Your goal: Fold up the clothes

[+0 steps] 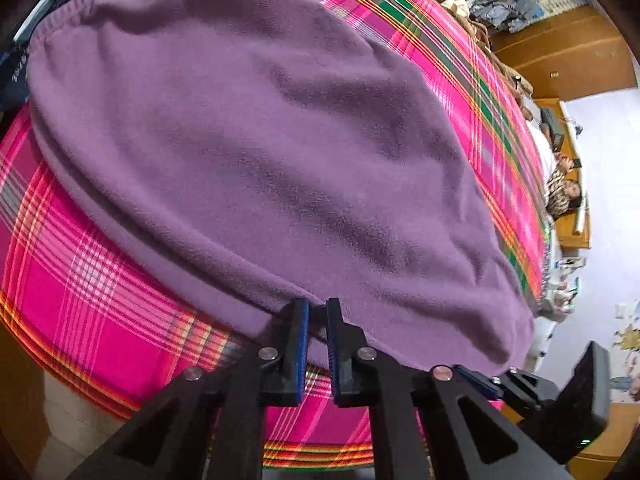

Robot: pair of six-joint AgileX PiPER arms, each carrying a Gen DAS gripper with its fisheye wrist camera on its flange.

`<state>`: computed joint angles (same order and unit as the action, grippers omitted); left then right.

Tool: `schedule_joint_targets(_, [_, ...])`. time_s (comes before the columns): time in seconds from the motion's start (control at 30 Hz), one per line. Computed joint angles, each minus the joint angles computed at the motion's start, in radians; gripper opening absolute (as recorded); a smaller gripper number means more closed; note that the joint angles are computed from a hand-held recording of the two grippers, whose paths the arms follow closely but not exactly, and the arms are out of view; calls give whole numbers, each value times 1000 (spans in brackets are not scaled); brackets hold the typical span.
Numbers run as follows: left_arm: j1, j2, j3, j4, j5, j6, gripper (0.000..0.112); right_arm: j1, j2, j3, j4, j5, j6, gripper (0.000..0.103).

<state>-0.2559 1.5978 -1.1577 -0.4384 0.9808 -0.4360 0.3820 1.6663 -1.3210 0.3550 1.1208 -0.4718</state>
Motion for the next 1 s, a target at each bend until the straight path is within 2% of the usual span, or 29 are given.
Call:
schedule_joint_targets(0.13, [43,-42,57,-28,-6,-8,9,49,24,-21,-51,-2,38,16])
schedule_joint_targets(0.3, [165,-30,72,-72,41,39,11,76,32,-44,-98,14,69,15])
schedule_joint_targets(0.4, [190,-21,65,-77,48,62,11,104,35,-55,-133,19,88,15])
schedule_joint_targets(0.5, [188,-12,55,-77,47,87,10,124,40,-66,-156,17,111,14])
schedule_joint_targets(0.53, [185,-9,50,-72,48,92,3,131,42,-70,-165,15,120,8])
schedule_joint_targets(0.63, [177,-14,43,-65,45,108,2,152,44,-80,-196,14,151,3])
schedule_joint_targets(0.77, [191,-72,72,-90,32,179,2,164,29,-83,-207,27,162,3])
schedule_joint_targets(0.93, [197,-8,72,-146,0,261,2,179,-5,-36,-221,35,164,3])
schedule_joint_targets(1.0, [172,6,39,-141,9,220,2,183,-10,-35,-225,38,174,5])
